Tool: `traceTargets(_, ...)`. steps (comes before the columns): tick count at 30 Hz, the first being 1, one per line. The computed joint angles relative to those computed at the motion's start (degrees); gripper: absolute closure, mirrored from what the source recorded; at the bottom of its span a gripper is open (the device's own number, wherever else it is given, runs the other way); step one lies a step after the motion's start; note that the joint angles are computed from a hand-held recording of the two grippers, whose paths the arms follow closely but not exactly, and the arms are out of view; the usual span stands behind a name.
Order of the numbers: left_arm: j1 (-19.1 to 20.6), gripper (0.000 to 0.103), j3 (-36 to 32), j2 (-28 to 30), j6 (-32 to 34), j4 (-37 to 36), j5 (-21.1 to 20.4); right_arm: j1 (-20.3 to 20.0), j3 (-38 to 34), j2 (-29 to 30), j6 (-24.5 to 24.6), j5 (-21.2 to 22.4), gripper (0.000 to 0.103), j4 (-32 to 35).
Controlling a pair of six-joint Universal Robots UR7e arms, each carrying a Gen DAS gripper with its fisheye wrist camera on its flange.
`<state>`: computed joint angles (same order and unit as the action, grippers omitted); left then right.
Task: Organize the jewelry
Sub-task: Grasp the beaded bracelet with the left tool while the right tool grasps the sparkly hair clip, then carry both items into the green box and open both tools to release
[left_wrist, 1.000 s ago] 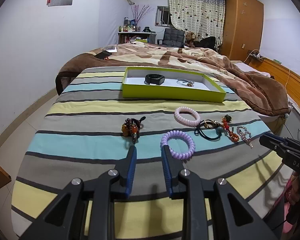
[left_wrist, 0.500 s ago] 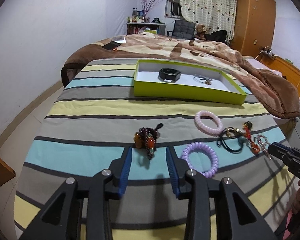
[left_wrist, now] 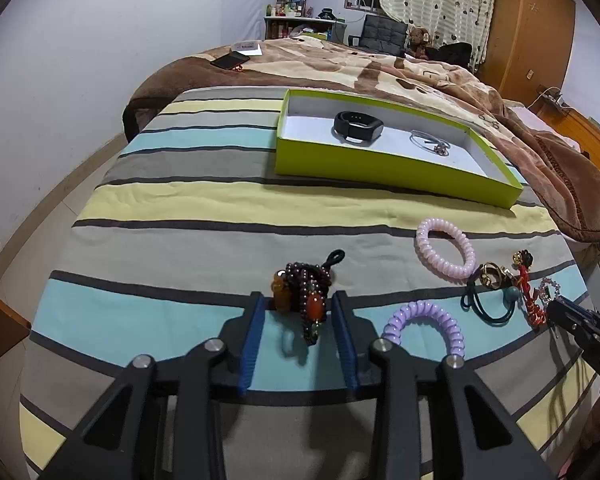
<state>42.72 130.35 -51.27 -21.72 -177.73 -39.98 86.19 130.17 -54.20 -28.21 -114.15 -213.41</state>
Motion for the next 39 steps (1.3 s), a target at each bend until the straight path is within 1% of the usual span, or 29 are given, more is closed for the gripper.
traceTargets(2,0.0,0.08,0.1,0.0,0.3,-0.2,-0.2,-0.1,0.1,0.0,0.1,0.2,0.09,-0.5)
traceTargets(3,-0.1,0.082,0.2,-0.1,0.5,-0.4,-0.3,-0.2,0.2,-0.1,0.1,0.5,0.092,-0.7)
traceTargets(5,-0.1,0.091,0.2,-0.1,0.9,-0.6,-0.5,-0.2,0.4,-0.2,-0.2,0.7,0.092,-1.3)
traceTargets(8,-0.5,0.095,0.7,-0.2,1.4,-1.2,-0.6,-0.3,0.7,-0.4,-0.4,0.9,0.092,-1.5)
traceTargets(16,-2.0,0.095,2.4,-1.1,2.7,-4.4,-2.1,-0.5,2.4,-1.6,-0.4,2.4,0.093,-3.1)
traceTargets(27,-4.4,0.095,4.4,-2.3,4.4,-8.4,-3.5,0.3,4.3,-3.8,-0.5,5.2,0.093,-4.3)
traceTargets(34,-5.4,0.095,3.5,-2.5,6.2,-8.7,-3.4,1.3,3.9,-4.6,-1.4,6.2,0.093,-4.0)
traceTargets(39,-5.9,0.095,1.7,-1.8,9.6,-9.2,-2.5,2.0,2.5,-4.9,-2.0,6.9,0.093,-2.7)
